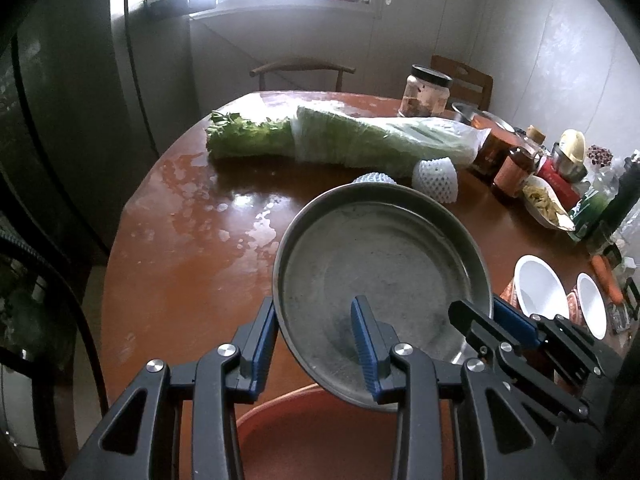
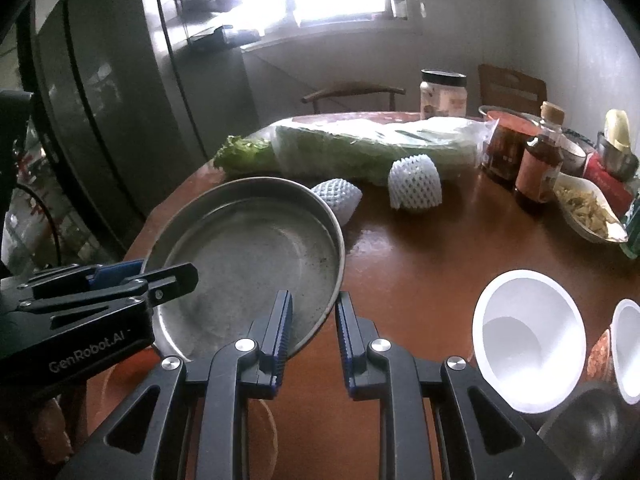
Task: Organize plates and bowls
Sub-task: 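Lift the steel pan with the right gripper over the pink plate stack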
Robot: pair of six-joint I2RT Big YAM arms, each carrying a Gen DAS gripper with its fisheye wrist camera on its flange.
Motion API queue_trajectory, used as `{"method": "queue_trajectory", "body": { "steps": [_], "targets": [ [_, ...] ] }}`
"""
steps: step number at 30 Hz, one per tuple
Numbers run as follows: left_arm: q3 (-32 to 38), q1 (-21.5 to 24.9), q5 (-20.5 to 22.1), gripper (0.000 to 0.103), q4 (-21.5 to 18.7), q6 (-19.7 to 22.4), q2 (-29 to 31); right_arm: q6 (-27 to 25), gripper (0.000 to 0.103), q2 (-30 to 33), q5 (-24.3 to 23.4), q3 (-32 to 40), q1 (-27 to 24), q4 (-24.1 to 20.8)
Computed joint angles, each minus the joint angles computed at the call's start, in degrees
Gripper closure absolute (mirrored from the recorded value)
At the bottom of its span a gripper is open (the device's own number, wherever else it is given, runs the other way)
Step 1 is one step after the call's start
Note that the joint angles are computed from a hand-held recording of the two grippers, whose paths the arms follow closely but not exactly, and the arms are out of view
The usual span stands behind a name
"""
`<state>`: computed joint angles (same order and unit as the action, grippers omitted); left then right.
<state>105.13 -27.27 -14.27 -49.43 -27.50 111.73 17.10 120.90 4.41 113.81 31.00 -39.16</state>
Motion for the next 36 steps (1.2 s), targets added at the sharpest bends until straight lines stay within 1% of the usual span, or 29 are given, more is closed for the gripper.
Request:
{"method": "queue_trajectory", "body": {
  "steps": [12,22,29,36],
  "targets": [
    [-3.7,-1.8,-3.1,0.066,0.5,-0.3,-3.9,0.1,0.08,-3.8,-0.4,-4.8,0.4,2.9],
    [-8.3,-3.5,-5.6,0.066,1.3,-1.8,-7.9,-0.8,0.08,-8.6,-0.3,-11.0,1.3,7.3],
    [-13.0,-4.7,-7.1,0.066,3.2,-3.3,-11.2,-1.6,0.08,-11.7,0.0,-15.4,2.4,9.5],
    [-17.7,-5.2,-7.4,0.066,5.0,-5.2,-13.3,-2.1,0.08,-13.0,0.3,-18.6,3.8,10.8]
  ]
}}
